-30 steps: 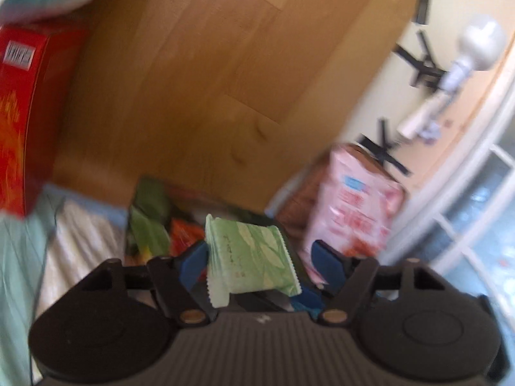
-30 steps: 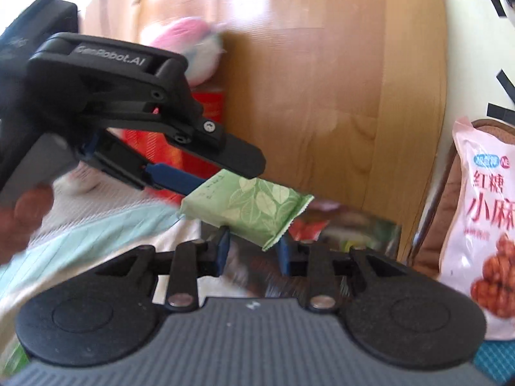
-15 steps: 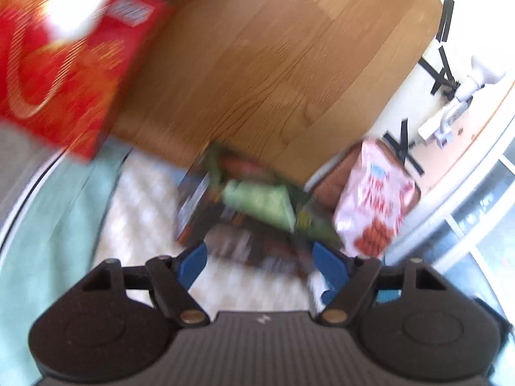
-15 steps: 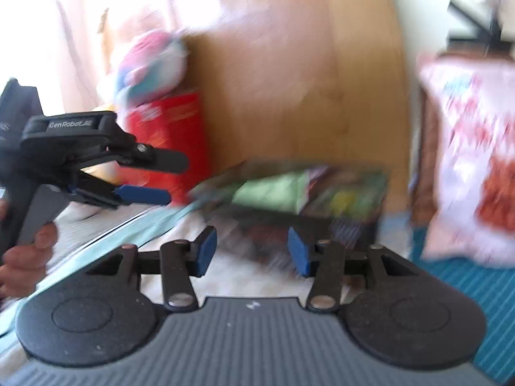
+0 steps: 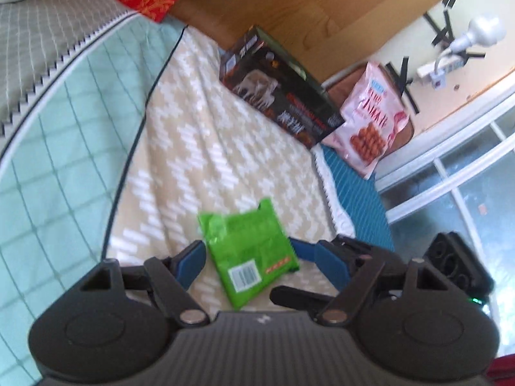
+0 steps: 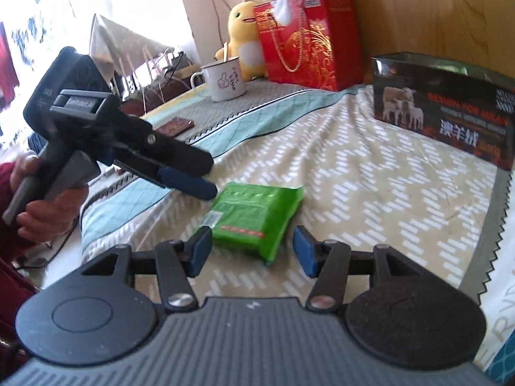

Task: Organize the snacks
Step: 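Grasp the bright green square packet with the left gripper, then lift the bright green packet into the black box and open the left gripper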

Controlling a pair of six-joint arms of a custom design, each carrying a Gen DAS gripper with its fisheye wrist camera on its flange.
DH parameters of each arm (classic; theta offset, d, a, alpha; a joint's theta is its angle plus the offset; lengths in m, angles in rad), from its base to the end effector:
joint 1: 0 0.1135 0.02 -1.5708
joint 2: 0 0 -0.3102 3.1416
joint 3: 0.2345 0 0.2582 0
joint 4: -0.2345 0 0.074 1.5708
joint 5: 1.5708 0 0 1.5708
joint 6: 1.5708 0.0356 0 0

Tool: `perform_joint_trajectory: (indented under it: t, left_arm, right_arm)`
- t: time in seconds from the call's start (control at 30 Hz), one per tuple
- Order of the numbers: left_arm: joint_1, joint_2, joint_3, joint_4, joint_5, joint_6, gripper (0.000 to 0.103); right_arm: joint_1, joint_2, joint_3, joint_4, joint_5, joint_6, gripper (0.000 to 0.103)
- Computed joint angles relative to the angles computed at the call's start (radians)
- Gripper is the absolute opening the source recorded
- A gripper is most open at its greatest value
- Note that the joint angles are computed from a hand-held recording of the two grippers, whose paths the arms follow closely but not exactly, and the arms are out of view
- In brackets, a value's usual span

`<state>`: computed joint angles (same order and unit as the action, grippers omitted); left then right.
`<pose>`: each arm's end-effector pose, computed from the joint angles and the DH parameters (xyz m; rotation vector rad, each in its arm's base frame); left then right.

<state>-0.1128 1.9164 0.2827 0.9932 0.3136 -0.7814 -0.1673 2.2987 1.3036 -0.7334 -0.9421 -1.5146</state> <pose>0.2528 -0.0397 0.0865 -0.5819 2.2313 -0.8265 0.3977 -0.0380 0.0733 -1.4036 1.9113 0.9441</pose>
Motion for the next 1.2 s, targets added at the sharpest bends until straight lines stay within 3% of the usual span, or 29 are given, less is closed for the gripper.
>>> perform_joint_trajectory:
  t: [0.07,0.17,0.23,0.3,0.4,0.57,0.77,0.83,0.93,1.03,1.1,1.2]
  left_arm:
    - [-0.013,0.024,-0.007,0.051,-0.005,-0.017,0.077]
    - [-0.034,0.042,0.031,0.039,-0.018,-0.025,0.075]
    - [-0.040,0.036,0.077,-0.015,-0.022,-0.001,0.070]
    - [-0.027,0.051,0.127,-0.026,0.043,-0.001,0.067]
    - [-0.045,0.026,0.240,-0.151,0.025,0.075,0.067]
    - [-0.031,0.045,0.489,-0.334,0.044,0.168,0.067]
    - [-0.017,0.189,0.886,-0.536,0.038,0.250,0.068]
    - [-0.021,0.259,1.015,-0.595,-0.016,0.271,0.078]
    - [-0.039,0.344,1.148,-0.682,-0.175,0.313,0.080]
    - [-0.040,0.378,1.146,-0.661,-0.207,0.305,0.080]
    - [-0.051,0.385,1.127,-0.636,-0.251,0.320,0.079]
    - [-0.074,0.365,1.085,-0.605,-0.320,0.316,0.079]
  right_arm:
    - [-0.006,-0.030,-0.074,0.096,0.004,-0.014,0.058]
    - [-0.012,-0.037,-0.123,0.191,-0.007,-0.003,0.055]
    - [-0.023,-0.045,-0.145,0.262,-0.015,0.025,0.038]
    - [-0.027,-0.037,-0.126,0.270,-0.025,0.060,0.032]
    - [-0.038,-0.053,-0.137,0.375,-0.070,0.153,0.031]
    - [-0.036,-0.061,-0.095,0.642,-0.144,0.474,0.030]
    - [0.022,0.023,0.059,1.015,-0.072,0.910,0.030]
    - [0.047,0.074,0.137,1.083,-0.011,1.020,0.030]
    - [0.088,0.164,0.247,1.162,0.115,1.148,0.031]
    - [0.082,0.239,0.320,1.179,0.105,1.259,0.034]
    - [0.073,0.250,0.336,1.186,0.090,1.236,0.042]
    - [0.056,0.239,0.304,1.231,0.081,1.264,0.042]
